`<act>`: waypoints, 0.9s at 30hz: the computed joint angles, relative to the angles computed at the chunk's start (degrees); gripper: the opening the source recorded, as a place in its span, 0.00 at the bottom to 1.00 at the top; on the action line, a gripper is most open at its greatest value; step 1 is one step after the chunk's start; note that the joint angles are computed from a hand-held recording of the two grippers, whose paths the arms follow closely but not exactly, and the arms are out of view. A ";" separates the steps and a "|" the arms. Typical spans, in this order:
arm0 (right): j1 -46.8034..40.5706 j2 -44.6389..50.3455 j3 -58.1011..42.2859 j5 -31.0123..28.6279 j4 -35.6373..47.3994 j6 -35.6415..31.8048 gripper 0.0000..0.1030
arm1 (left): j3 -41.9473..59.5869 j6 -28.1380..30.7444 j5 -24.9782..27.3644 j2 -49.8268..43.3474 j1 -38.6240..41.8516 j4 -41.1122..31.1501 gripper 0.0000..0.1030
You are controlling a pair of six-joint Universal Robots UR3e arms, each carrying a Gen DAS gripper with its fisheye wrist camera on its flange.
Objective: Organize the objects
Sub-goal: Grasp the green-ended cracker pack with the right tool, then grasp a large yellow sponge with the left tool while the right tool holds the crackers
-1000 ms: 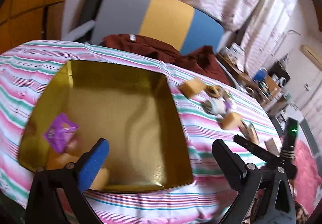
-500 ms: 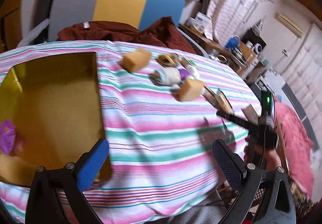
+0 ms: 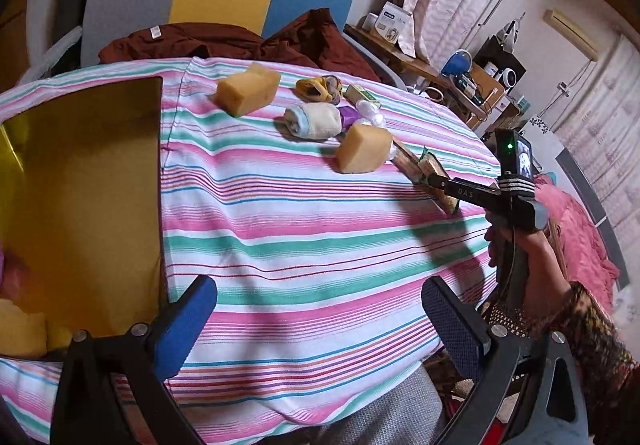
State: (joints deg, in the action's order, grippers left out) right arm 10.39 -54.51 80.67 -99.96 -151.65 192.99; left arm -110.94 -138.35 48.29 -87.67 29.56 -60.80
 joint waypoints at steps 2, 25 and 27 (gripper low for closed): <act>-1.50 0.09 0.73 2.92 -1.26 -1.03 0.59 | -0.17 -0.25 0.45 -0.10 -0.47 0.30 1.00; -2.78 4.33 1.18 -0.75 -10.51 9.90 0.39 | 8.79 -12.44 6.16 -9.91 -11.44 12.99 1.00; -2.19 4.44 1.71 -1.75 -11.62 10.12 0.39 | 12.21 -14.83 7.90 -13.48 -14.51 15.86 1.00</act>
